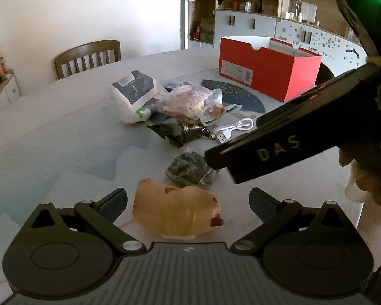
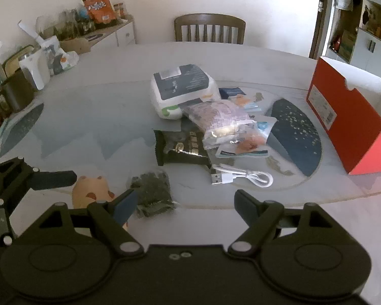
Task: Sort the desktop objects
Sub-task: 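Grasp the pig-shaped toy with the left tool while the right tool grasps the black bag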
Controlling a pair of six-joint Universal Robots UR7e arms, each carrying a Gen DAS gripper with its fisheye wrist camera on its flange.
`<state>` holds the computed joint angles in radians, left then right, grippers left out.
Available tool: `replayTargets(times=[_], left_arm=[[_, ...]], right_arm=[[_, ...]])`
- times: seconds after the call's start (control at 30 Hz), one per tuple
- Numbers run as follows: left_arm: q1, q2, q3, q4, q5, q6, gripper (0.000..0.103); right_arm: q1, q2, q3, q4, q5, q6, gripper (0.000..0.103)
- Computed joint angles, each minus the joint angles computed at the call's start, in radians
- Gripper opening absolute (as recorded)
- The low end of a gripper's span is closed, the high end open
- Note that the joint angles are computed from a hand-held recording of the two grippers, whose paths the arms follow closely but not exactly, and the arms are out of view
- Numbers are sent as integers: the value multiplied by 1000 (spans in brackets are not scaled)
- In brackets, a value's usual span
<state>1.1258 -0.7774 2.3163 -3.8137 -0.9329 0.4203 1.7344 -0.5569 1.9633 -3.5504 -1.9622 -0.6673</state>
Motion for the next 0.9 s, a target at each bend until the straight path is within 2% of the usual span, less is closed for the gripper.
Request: replayTargets(times=[0.6, 0.9], left_arm=[[28, 29, -27, -49, -12, 27, 103], [24, 49, -28, -85, -2, 63, 102]], right_arm=[[15, 68, -82, 62, -49, -11, 82], [12, 77, -108, 123, -40, -6, 78]])
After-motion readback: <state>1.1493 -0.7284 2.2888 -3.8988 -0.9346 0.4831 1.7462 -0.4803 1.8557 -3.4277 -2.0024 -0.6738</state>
